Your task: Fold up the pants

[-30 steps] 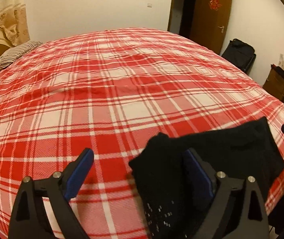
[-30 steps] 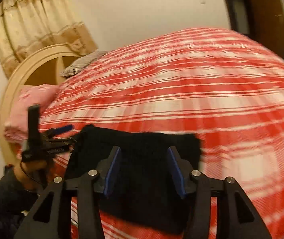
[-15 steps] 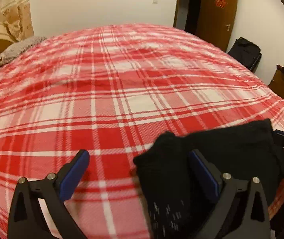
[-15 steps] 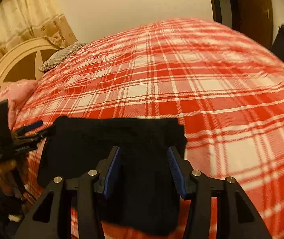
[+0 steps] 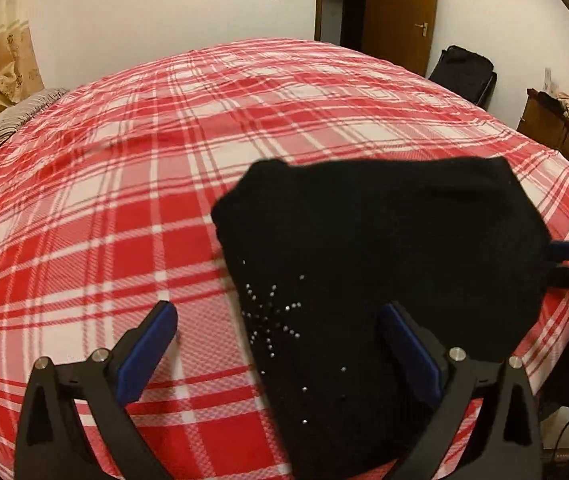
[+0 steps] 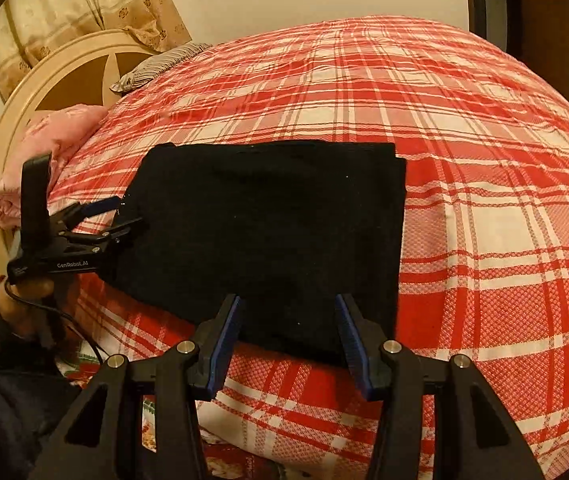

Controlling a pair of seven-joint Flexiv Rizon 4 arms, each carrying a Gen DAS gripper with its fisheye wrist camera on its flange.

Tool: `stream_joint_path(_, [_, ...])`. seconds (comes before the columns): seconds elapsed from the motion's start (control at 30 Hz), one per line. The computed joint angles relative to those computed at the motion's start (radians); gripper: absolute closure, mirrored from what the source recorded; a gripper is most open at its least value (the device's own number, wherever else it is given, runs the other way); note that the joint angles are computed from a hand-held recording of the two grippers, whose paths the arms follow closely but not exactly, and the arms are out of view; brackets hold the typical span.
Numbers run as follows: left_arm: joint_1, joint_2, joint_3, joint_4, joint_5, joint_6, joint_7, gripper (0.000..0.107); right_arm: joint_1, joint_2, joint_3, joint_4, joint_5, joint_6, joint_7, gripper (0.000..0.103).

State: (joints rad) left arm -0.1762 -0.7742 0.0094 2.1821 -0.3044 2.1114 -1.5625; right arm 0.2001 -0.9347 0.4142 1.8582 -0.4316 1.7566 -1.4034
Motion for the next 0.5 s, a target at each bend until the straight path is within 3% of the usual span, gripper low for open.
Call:
stream_joint_path(0.1, [0.082, -0.003, -0.057, 0.008, 0.071, 0.014, -0.037, 0.004, 0.058, 0.005, -0.068, 0.007, 0.007, 0.039, -0.016, 0.053])
stream_joint_path(0.2, [0.093, -0.005, -0.063, 0.011, 0.093, 0.021, -0.056, 0.004, 0.023, -0.003, -0.032, 0.006, -0.002, 0.045, -0.006, 0.053])
stream_joint_path(0.3, [0.056, 0.012, -0.035, 0.019, 0.067, 0.01, -0.058, 0.004, 0.017, 0.005, -0.03, 0.02, 0.0, 0.081, 0.007, 0.053])
stream_joint_path(0.4, [0.001, 0.029, 0.009, 0.031, 0.027, 0.01, -0.034, 0.004, 0.064, 0.029, -0.089, 0.049, 0.029, 0.148, 0.029, 0.052])
stream_joint_path(0.5, [-0.002, 0.04, 0.013, 0.045, 0.021, 0.036, -0.03, 0.004, 0.098, 0.049, -0.133, 0.067, 0.051, 0.19, 0.059, 0.052])
